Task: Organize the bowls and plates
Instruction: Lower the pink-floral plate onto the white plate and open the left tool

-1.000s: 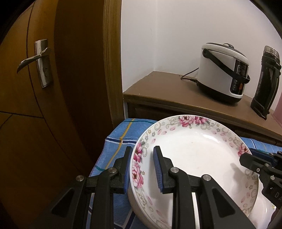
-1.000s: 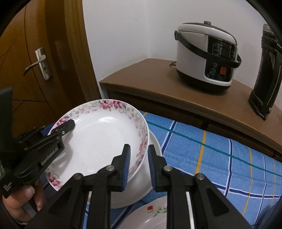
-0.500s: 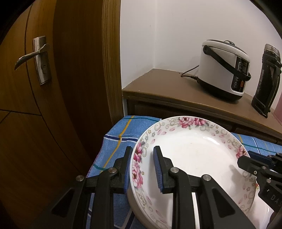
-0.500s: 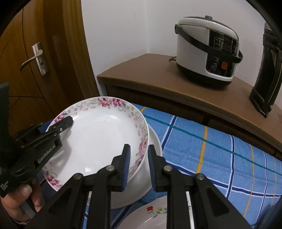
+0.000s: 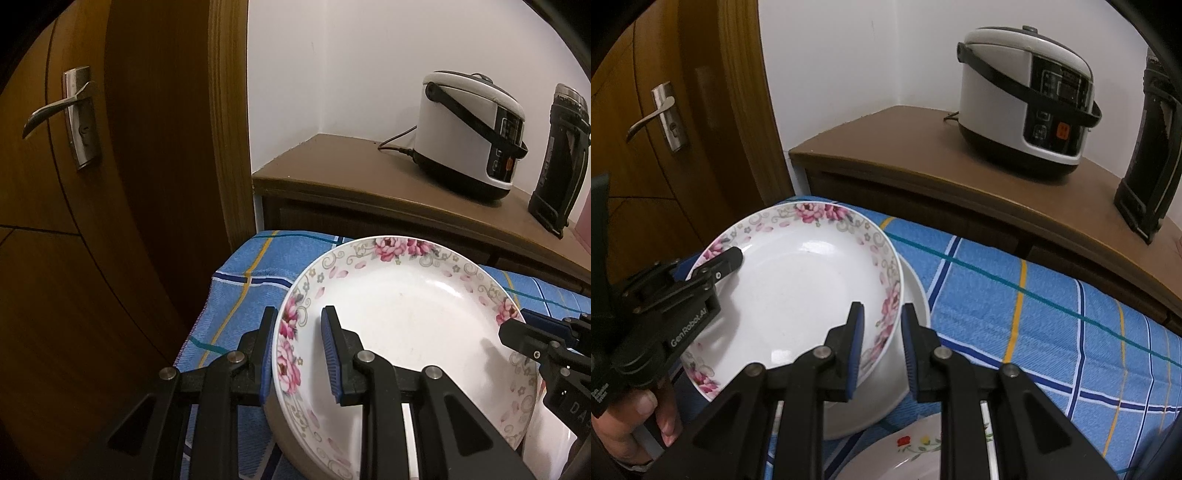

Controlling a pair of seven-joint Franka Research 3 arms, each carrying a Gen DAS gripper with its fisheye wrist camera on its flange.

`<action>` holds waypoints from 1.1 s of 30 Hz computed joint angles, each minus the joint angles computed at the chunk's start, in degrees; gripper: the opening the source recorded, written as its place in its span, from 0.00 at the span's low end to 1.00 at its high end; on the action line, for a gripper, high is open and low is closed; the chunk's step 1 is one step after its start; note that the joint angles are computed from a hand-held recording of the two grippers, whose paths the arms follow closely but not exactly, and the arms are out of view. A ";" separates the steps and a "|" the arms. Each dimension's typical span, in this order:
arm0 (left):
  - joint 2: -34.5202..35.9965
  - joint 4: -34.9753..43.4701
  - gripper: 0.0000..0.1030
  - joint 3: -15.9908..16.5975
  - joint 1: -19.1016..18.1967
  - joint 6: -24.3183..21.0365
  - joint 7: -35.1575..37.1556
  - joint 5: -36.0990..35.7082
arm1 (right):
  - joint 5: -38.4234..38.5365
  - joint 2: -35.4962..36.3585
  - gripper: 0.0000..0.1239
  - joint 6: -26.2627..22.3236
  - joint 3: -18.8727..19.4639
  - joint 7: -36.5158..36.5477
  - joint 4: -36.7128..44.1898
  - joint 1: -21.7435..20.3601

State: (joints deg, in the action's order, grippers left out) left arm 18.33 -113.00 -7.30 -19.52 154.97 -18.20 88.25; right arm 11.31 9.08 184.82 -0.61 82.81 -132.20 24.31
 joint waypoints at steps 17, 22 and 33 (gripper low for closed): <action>0.90 0.62 0.26 0.39 -0.04 1.06 1.44 -1.02 | -2.61 0.23 0.16 -0.61 -3.46 2.56 0.27 2.89; 1.28 0.91 0.26 0.52 0.03 1.60 2.36 -1.71 | -2.41 0.53 0.16 -0.74 -2.13 2.11 0.60 1.63; 2.01 1.50 0.26 1.01 0.07 3.16 4.71 -3.68 | -4.46 1.18 0.16 -2.03 -3.71 4.01 1.45 2.69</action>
